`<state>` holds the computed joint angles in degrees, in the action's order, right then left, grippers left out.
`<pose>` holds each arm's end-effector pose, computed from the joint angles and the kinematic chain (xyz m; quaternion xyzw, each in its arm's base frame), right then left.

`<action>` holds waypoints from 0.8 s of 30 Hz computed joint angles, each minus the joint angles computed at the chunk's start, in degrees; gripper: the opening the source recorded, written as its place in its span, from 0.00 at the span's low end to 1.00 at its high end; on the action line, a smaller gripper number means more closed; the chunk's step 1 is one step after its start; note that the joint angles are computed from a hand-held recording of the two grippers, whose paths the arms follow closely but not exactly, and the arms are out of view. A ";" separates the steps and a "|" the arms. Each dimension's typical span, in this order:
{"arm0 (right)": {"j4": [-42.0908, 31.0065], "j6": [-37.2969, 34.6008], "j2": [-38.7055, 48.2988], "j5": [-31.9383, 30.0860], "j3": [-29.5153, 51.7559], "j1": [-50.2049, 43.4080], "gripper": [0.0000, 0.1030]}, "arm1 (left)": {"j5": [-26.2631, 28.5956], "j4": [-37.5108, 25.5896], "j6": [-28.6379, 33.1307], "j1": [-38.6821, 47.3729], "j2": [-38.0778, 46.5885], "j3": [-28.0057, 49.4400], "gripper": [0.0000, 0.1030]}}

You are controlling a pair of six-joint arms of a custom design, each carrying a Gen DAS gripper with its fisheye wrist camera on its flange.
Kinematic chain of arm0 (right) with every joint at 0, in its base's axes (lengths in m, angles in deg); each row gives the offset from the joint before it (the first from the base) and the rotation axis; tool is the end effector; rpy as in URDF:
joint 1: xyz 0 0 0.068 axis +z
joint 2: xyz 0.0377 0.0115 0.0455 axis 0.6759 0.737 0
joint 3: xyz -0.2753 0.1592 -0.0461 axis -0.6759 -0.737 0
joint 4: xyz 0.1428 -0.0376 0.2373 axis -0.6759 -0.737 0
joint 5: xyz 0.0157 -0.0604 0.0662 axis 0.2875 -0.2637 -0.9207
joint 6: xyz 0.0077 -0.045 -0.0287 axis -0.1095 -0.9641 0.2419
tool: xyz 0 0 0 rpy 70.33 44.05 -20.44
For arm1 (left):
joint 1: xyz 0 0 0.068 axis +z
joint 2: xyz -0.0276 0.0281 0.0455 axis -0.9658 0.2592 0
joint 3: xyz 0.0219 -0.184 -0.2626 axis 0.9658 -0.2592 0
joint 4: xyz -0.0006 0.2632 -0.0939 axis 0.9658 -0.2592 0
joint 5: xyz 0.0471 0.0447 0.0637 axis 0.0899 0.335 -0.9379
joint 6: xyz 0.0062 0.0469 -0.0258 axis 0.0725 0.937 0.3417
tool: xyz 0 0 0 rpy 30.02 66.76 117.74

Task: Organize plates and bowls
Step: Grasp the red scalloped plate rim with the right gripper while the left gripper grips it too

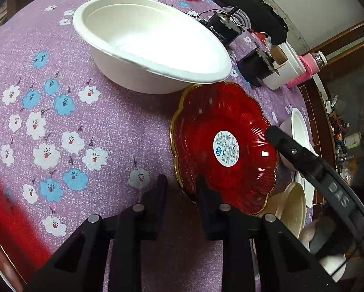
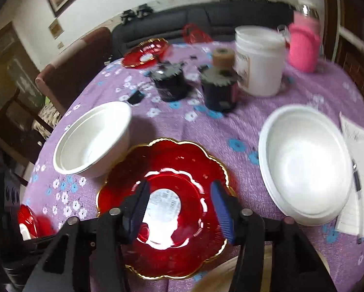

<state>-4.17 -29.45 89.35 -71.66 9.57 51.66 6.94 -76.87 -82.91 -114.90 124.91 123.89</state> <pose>0.2738 0.0564 0.2429 -0.1490 0.9427 0.1796 0.2383 0.1655 -0.1360 0.2140 -0.2329 0.9313 -0.2093 0.1861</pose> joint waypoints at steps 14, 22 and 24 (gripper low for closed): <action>-1.00 2.72 8.49 -8.33 3.10 -5.33 0.55 | 2.63 3.17 1.84 3.60 0.66 -1.00 0.22; -2.30 2.74 6.29 -3.70 1.88 -1.89 0.34 | 4.45 3.93 2.06 5.64 -0.70 -1.91 0.27; -2.62 2.25 5.32 -5.11 1.28 -2.91 0.13 | 0.96 -0.24 1.70 3.92 -0.96 -0.22 0.27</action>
<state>-6.79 -27.20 94.67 -76.77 10.85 48.74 7.90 -77.11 -81.21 -110.98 123.95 123.67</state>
